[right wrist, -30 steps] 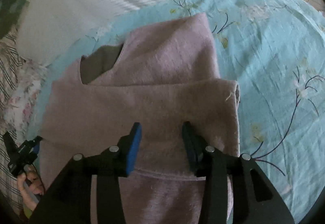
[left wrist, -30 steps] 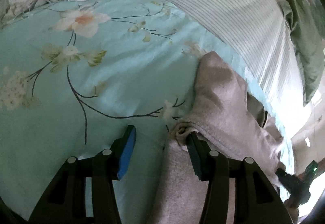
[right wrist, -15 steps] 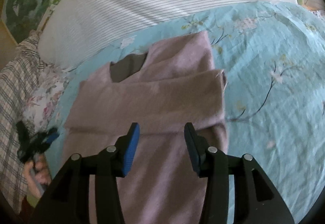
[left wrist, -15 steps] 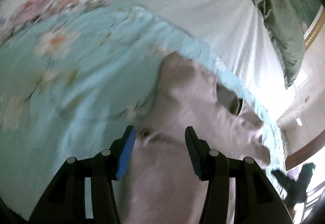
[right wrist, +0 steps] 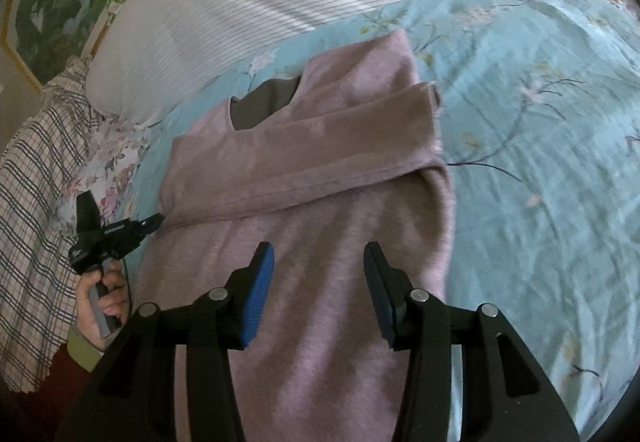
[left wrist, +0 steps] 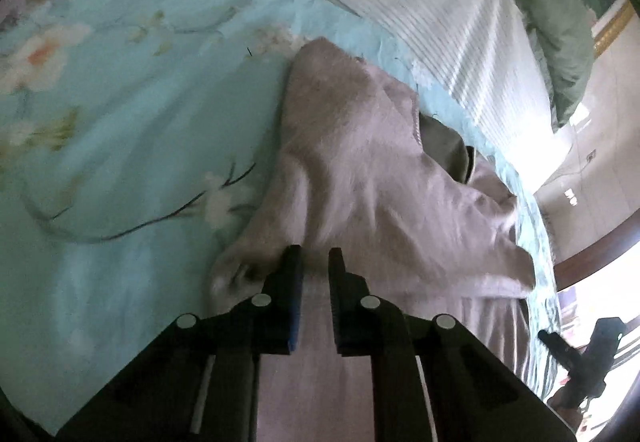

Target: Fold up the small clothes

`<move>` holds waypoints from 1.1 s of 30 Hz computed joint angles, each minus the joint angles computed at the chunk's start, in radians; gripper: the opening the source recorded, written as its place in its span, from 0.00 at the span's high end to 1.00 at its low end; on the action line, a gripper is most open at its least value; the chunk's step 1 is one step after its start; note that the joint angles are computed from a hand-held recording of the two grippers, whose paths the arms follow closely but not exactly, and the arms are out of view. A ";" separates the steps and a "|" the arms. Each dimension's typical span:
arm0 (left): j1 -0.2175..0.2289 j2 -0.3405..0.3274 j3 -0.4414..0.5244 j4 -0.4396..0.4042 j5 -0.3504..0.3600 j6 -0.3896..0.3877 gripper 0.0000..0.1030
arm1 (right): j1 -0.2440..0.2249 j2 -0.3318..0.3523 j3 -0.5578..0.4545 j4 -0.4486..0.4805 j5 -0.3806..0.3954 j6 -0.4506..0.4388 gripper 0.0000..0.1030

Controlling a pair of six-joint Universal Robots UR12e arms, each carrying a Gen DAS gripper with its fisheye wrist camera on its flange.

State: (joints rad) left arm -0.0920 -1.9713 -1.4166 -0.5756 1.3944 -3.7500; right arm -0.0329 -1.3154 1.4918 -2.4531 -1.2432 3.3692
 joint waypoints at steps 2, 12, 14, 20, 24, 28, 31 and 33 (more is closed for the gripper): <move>-0.008 0.037 -0.038 0.010 0.021 0.008 0.74 | -0.008 -0.017 0.017 -0.013 0.005 0.003 0.53; -0.049 0.236 -0.277 0.062 0.080 0.019 0.50 | -0.069 -0.114 0.144 -0.041 0.031 0.034 0.38; -0.055 0.269 -0.320 0.046 0.055 0.023 0.50 | -0.079 -0.129 0.167 -0.028 0.051 0.027 0.38; -0.083 0.336 -0.402 -0.034 0.031 0.060 0.50 | -0.097 -0.183 0.232 0.086 0.166 -0.106 0.38; -0.087 0.382 -0.454 -0.038 -0.038 0.098 0.46 | -0.112 -0.229 0.276 0.170 0.308 -0.225 0.38; -0.085 0.412 -0.497 -0.051 -0.123 0.110 0.46 | -0.126 -0.281 0.342 0.186 0.377 -0.328 0.38; -0.092 0.413 -0.507 -0.110 -0.165 0.140 0.48 | -0.150 -0.296 0.380 0.205 0.452 -0.342 0.38; -0.105 0.410 -0.508 -0.114 -0.147 0.156 0.50 | -0.153 -0.301 0.389 0.264 0.460 -0.389 0.38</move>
